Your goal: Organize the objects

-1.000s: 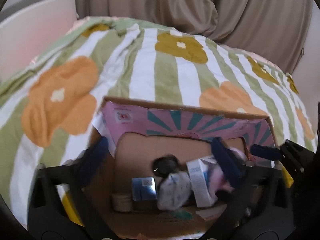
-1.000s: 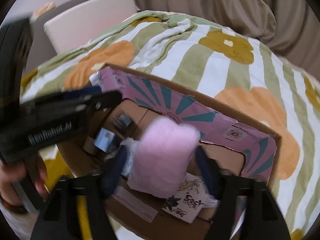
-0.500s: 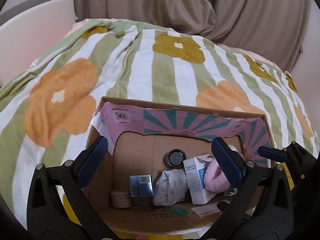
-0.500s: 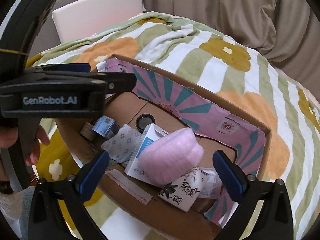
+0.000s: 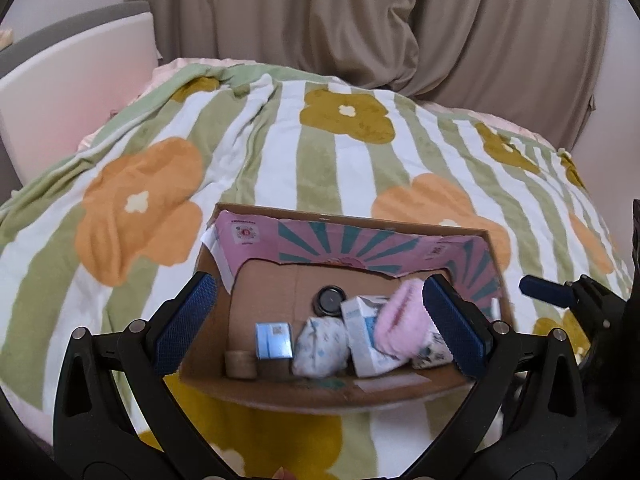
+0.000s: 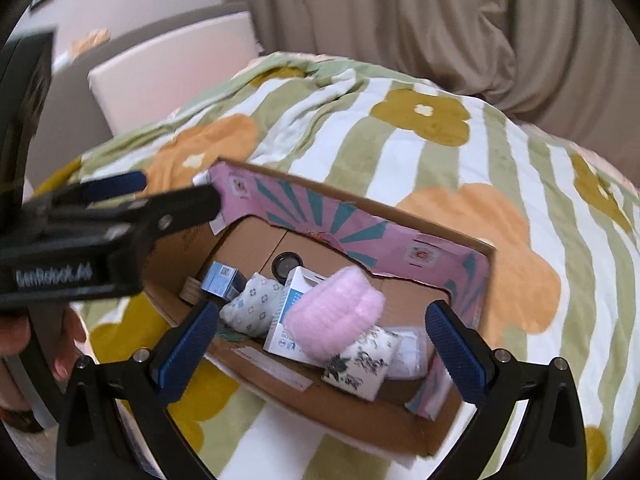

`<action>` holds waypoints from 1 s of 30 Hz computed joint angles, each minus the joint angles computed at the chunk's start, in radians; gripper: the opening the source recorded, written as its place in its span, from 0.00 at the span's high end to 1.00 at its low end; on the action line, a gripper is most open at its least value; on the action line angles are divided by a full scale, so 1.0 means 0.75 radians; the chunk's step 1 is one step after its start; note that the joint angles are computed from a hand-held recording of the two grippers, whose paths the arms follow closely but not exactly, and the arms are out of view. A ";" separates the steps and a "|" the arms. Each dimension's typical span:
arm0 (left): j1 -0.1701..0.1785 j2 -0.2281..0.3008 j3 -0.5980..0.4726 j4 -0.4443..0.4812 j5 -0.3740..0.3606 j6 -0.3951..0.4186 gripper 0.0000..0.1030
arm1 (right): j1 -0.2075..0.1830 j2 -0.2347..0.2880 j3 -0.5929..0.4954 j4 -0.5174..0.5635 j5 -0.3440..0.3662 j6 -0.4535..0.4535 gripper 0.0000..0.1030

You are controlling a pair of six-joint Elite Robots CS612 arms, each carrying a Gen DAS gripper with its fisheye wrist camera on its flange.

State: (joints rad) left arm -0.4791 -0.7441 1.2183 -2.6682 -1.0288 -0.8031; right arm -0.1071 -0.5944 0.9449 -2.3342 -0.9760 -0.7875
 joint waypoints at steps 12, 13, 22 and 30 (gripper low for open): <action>-0.104 -0.021 -0.006 -0.007 0.085 0.047 0.00 | -0.119 -0.111 0.174 -0.300 -0.007 0.274 0.00; -0.110 -0.018 -0.012 -0.008 0.088 0.050 0.00 | -0.127 -0.119 0.189 -0.319 -0.008 0.285 0.00; -0.169 -0.007 0.019 -0.089 0.113 0.042 0.00 | -0.182 -0.152 0.270 -0.467 -0.058 0.388 0.00; -0.188 0.010 0.014 -0.114 0.139 0.065 0.00 | -0.208 -0.150 0.308 -0.581 -0.118 0.454 0.00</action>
State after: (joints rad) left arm -0.6203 -0.7367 1.2286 -2.7537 -0.9245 -0.7541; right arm -0.2633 -0.7066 1.1758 -2.7702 -1.0645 -0.4470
